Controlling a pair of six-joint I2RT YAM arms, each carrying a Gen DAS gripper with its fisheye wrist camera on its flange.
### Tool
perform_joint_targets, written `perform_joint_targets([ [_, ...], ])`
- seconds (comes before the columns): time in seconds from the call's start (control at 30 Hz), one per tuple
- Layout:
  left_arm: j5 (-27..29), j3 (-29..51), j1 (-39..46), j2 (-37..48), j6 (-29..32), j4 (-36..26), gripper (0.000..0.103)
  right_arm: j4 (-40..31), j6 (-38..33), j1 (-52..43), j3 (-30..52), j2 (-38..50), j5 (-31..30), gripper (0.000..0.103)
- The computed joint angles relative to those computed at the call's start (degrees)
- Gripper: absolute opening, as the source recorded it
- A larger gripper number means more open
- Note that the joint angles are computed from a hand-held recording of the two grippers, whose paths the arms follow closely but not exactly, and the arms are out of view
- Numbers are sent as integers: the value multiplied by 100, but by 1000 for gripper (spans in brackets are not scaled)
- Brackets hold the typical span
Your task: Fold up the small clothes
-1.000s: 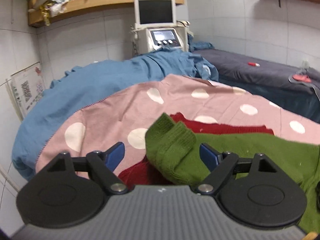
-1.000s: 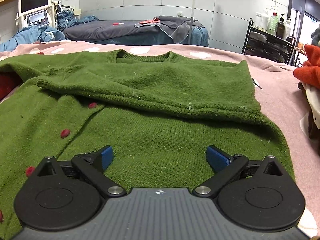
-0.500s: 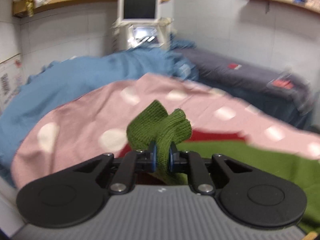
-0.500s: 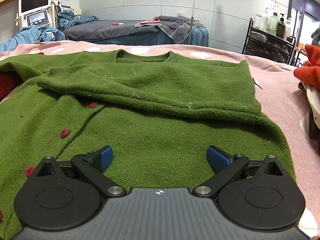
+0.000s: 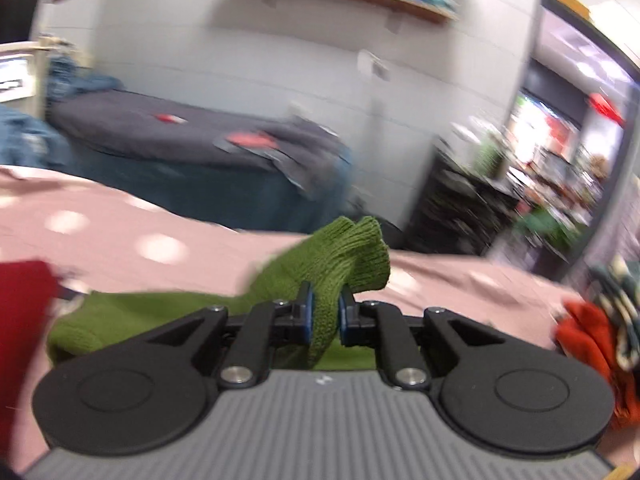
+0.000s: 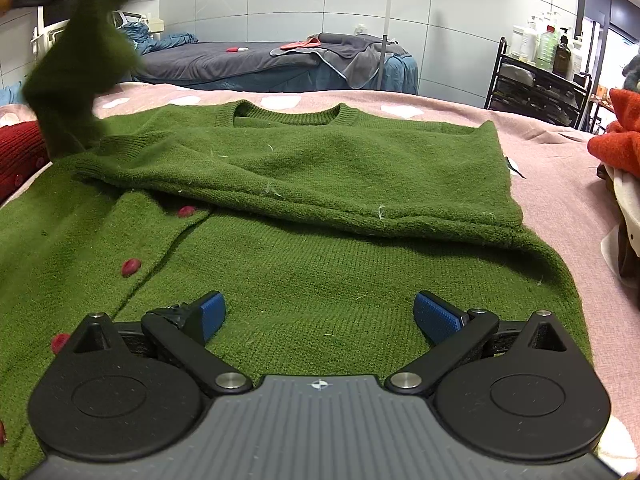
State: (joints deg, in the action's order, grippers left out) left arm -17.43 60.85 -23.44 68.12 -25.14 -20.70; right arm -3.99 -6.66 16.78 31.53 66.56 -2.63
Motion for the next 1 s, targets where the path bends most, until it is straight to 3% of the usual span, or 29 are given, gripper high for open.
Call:
perform_joint_targets([
  [0.17,476,480,-632,1576,-225,543,12,53,8,-5,-9,16,-25,103],
  [0.27,754,677,-738,2243,-162,548,15,87,9,-13,-24,21,-40,103],
  [0.37,1216,669,-800,2537,-74,485,45,120,27,4,-33,29,-31,103],
  [0.43,1201,404,-896,2361,-65,456,76,128,33,12,-32,37,-26,103],
  [0.53,847,-103,-1011,1790,-162,471,92,113,25,3,-33,24,-31,103],
  [0.6,630,-301,-997,1313,-279,142,99,111,26,3,-34,22,-32,103],
  [0.83,-1294,-1470,-842,-296,-279,-665,101,98,9,-19,-32,13,-50,103],
  [0.9,-1461,-1993,-451,-953,-253,-674,101,96,10,-18,-31,12,-50,103],
  [0.97,-1258,-2280,192,-1494,-235,-944,97,94,8,-16,-29,13,-47,103],
  [1.0,-1014,-2361,570,-1701,-160,-1048,88,91,7,-21,-30,10,-52,103],
])
